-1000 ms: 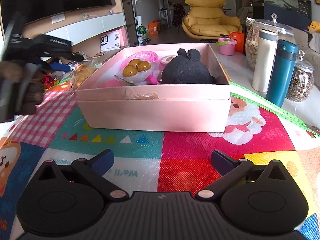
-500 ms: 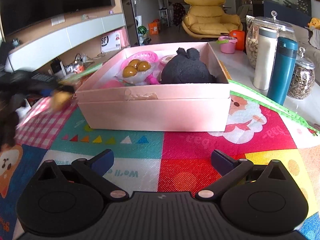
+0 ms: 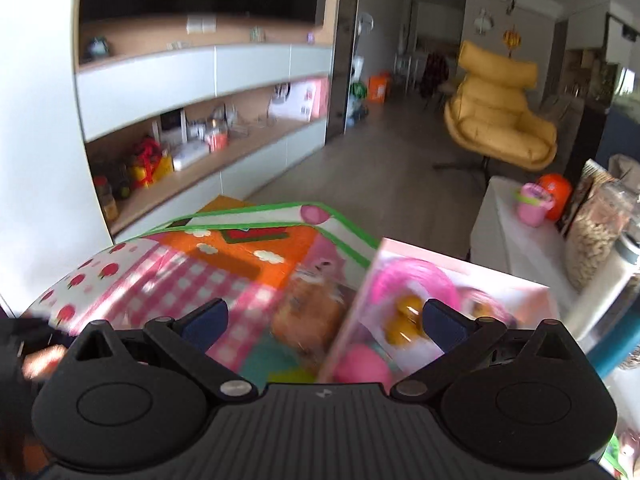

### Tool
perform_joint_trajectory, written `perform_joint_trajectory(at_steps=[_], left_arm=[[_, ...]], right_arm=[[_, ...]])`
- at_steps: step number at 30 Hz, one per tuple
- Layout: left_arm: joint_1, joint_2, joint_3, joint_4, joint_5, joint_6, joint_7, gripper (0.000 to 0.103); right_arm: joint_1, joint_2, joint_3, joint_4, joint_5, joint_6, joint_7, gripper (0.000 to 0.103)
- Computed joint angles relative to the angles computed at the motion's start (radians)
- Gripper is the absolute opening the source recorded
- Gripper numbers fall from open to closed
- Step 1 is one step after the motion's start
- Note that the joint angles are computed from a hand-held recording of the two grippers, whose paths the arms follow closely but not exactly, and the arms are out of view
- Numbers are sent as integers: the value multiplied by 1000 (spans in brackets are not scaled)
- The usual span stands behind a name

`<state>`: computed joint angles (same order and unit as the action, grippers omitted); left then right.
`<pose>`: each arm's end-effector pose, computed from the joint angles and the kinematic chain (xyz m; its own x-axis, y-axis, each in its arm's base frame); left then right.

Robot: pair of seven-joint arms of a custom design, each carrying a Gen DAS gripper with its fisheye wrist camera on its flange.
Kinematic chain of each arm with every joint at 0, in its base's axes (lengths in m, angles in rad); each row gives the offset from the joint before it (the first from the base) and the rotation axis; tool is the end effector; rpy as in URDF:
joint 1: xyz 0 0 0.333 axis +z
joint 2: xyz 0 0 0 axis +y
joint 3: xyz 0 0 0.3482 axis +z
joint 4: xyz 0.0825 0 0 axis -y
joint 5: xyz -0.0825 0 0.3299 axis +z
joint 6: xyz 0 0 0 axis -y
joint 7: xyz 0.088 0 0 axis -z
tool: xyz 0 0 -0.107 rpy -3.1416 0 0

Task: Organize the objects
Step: 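Grasp the brown bread loaf bag with the right gripper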

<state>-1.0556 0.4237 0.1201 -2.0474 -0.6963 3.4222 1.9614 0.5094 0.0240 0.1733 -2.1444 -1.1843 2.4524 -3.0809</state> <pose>0.4105 -0.4501 0.4074 -0.5880 -0.8062 0.0657 -0.5240 0.3178 -0.7902 0.4074 0.3303 0.4839 -0.1226 -0.9902 0.0675 -0.6377 0.0264 -0.7698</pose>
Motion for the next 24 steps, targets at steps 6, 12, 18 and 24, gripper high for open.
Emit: perform_joint_trajectory(at_steps=[6, 12, 18, 24], left_arm=[[177, 15, -207, -37, 58, 136, -13, 56], [384, 17, -401, -75, 187, 182, -123, 56], [407, 18, -416, -91, 232, 195, -168, 56], [412, 20, -415, -93, 252, 197, -194, 56]], right_arm=[[39, 282, -49, 334, 167, -234, -271, 76], [72, 430, -124, 507, 302, -311, -393, 57], [76, 410, -119, 478, 416, -260, -457, 50], [104, 285, -81, 285, 414, -130, -465, 50]])
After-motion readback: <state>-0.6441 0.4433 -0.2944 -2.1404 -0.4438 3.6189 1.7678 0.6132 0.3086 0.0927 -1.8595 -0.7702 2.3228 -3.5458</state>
